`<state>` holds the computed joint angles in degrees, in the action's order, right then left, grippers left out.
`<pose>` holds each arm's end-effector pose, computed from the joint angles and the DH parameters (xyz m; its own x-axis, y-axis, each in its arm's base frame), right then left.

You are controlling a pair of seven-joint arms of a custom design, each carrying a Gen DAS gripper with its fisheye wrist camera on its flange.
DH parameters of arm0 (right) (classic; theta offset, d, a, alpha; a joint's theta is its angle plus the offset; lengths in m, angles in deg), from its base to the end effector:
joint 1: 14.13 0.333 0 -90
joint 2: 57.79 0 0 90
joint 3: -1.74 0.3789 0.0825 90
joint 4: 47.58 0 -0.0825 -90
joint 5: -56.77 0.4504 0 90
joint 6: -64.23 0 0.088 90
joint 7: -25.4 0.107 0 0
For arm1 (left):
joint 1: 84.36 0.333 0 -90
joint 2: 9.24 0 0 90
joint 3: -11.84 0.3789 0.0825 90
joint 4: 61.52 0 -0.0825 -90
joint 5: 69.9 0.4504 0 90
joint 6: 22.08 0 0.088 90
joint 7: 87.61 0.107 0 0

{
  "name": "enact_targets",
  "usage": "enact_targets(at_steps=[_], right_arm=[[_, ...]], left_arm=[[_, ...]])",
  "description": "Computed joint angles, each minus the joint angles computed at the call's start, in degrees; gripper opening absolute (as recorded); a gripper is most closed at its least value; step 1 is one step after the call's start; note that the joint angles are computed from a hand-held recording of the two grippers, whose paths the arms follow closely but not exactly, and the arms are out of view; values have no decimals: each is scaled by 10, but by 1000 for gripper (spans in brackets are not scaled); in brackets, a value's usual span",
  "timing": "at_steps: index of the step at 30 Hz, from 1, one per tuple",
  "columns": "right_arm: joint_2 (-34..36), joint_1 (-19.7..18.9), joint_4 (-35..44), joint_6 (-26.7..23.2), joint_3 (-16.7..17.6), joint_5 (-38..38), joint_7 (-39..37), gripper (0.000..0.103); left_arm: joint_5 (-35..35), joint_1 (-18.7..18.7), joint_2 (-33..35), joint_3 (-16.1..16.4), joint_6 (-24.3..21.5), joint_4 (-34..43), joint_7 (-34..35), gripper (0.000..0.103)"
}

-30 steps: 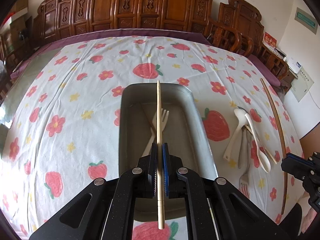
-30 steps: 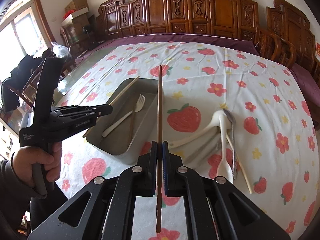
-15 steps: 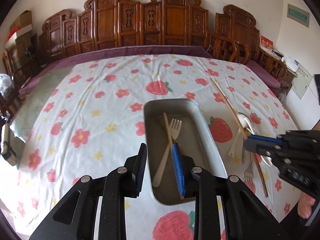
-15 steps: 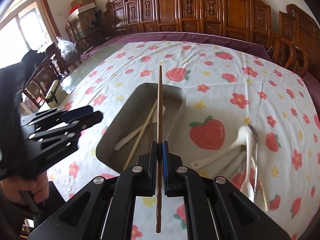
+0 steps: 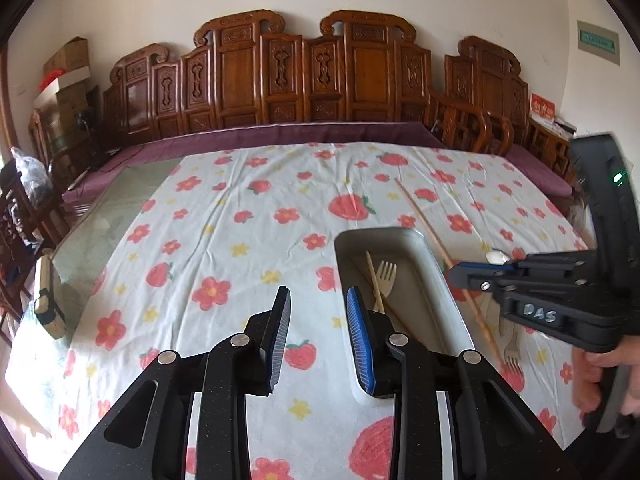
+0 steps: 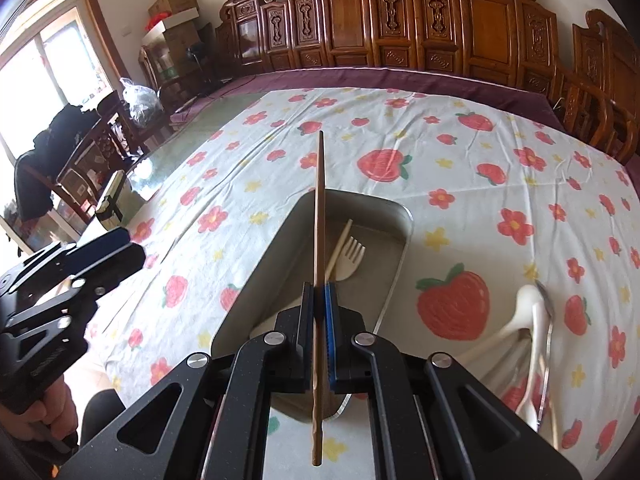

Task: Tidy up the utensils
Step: 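Lower the held chopstick into the tray with the right gripper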

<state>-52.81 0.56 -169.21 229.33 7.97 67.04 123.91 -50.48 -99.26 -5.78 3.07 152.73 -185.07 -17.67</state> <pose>0.6213 0.2249 0.4714 0.1322 -0.9615 -0.2408 -0.8143 0.0332 -0.5794 0.5857 -0.2833 0.4915 -0.3729 -0.9279 -0.0016 -0.6188 0.2500 -0.7448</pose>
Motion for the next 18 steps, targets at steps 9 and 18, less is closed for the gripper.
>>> enact_targets(at_steps=[9,18], right_arm=[[46,-9,33,7,16,33,-5,6],[54,-14,33,9,17,4,21,8]], left_arm=[[15,8,-3,3,4,1,-22,28],[-6,8,0,-1,2,-1,0,28]])
